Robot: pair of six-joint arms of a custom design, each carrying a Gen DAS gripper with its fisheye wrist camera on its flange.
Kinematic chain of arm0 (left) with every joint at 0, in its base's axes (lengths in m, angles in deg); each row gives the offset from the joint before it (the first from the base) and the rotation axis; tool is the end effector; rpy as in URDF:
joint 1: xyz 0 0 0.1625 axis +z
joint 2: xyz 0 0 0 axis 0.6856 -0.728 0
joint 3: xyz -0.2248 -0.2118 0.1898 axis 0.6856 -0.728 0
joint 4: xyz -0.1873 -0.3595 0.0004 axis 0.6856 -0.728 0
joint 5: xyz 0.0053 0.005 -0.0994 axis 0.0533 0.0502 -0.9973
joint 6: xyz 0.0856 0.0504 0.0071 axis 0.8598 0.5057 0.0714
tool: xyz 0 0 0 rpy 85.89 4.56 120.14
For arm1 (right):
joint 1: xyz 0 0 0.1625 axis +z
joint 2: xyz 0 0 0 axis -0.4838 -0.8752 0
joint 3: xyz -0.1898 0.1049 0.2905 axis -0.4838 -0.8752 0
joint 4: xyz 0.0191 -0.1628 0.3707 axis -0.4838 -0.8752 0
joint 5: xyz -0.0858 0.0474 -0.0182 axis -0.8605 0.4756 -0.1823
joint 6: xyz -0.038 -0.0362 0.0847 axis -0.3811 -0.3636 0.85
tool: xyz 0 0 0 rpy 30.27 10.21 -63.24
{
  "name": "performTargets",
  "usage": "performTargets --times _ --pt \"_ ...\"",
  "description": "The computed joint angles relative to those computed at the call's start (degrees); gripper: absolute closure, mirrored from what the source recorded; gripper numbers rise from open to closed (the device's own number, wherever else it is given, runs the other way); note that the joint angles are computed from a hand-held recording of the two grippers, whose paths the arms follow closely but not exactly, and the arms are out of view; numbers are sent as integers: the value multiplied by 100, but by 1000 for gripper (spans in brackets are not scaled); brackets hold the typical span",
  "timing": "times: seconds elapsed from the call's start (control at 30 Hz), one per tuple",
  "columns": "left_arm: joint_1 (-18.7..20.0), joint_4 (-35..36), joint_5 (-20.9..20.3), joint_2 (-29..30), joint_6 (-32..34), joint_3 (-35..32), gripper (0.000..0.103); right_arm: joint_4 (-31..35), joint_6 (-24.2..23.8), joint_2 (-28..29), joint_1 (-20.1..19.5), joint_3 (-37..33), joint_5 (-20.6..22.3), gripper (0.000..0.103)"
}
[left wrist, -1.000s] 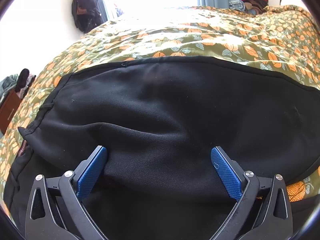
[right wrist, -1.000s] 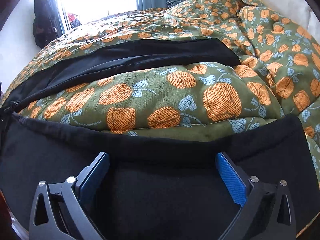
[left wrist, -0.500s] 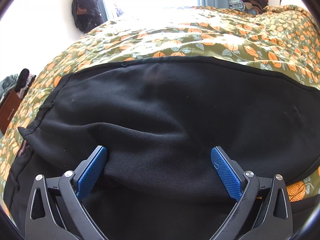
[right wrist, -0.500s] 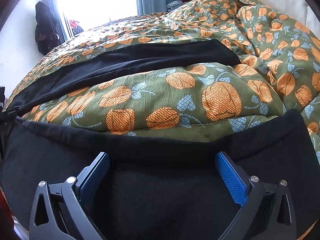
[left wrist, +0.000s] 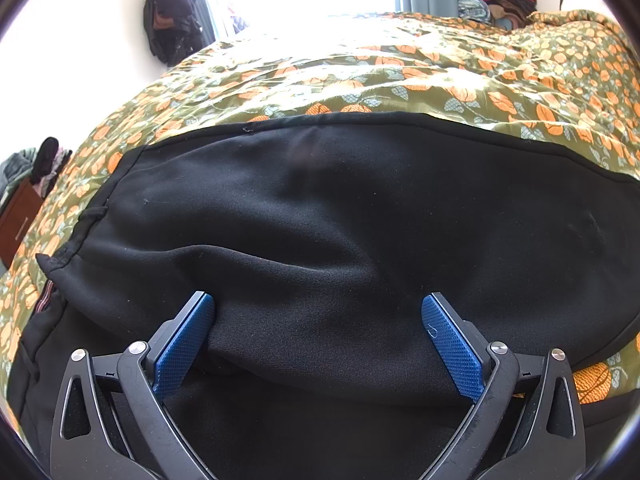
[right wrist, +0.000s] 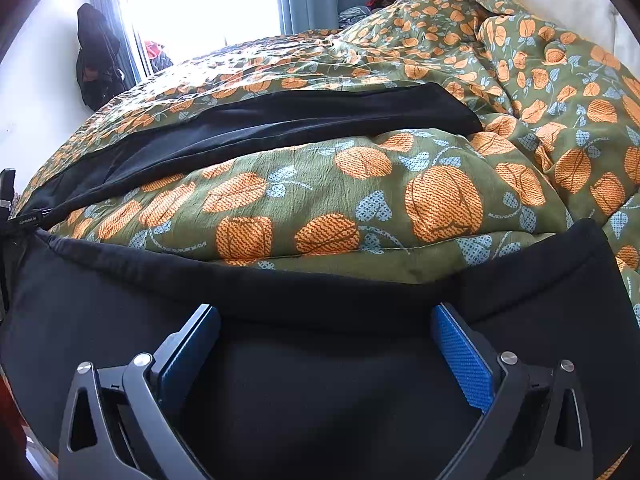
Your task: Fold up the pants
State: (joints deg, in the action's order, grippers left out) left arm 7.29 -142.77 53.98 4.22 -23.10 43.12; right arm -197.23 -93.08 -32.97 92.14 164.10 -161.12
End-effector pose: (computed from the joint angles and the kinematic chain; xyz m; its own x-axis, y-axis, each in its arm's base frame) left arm -0.2596 -0.6698 0.0106 -0.5826 -0.1631 -0.7963 0.4056 0.7907 -0.4586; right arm -0.1251 -0.5002 0.3794 -0.7606 0.0848 0.6437 -0.3611 0.7686 -0.5280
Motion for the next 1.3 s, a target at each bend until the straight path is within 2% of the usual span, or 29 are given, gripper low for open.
performTargets --times 1.3 --pt "1 -6 0 2 6 -2 1 -17 -9 -5 11 -3 -21 0"
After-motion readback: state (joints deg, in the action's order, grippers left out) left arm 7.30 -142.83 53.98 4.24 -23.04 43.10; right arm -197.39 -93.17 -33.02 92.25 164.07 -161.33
